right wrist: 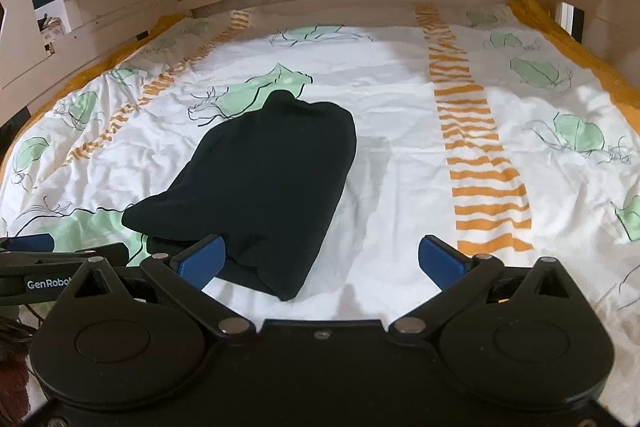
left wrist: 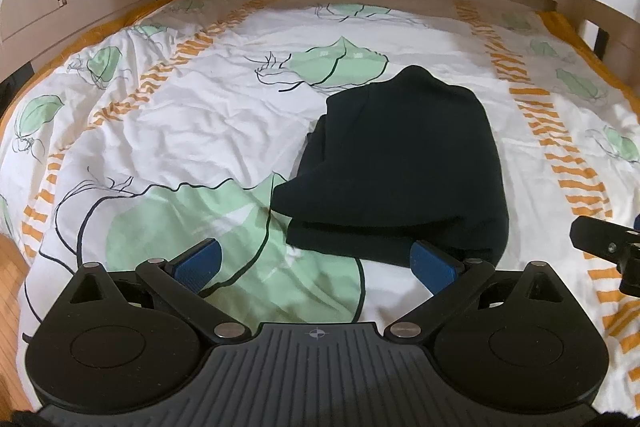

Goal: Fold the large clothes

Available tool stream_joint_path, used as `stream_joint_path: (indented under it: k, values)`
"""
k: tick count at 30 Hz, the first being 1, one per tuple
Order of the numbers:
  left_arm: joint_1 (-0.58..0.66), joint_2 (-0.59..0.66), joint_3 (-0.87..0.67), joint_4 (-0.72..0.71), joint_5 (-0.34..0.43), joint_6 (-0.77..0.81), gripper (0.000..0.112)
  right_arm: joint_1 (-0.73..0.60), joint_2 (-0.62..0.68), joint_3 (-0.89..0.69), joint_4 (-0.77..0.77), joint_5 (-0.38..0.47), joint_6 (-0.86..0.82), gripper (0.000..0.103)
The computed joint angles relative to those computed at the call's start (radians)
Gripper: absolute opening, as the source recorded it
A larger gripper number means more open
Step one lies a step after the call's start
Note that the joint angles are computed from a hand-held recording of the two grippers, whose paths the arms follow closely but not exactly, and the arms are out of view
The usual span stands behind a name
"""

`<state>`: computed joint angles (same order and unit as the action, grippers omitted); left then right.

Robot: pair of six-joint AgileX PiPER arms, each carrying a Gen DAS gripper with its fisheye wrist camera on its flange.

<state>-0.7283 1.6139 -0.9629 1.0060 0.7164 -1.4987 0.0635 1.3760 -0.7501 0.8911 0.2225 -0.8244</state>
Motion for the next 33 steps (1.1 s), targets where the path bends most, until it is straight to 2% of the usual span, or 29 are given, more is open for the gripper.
stream_joint_path:
  k: [18, 33]
  values:
    - [0.002, 0.008, -0.009, -0.036, -0.009, 0.022, 0.102, 0.008, 0.008, -0.013, -0.128, 0.005, 0.128, 0.102]
    - [0.005, 0.011, -0.010, -0.051, -0.014, 0.033, 0.102, 0.002, 0.031, -0.028, -0.160, 0.015, 0.160, 0.102]
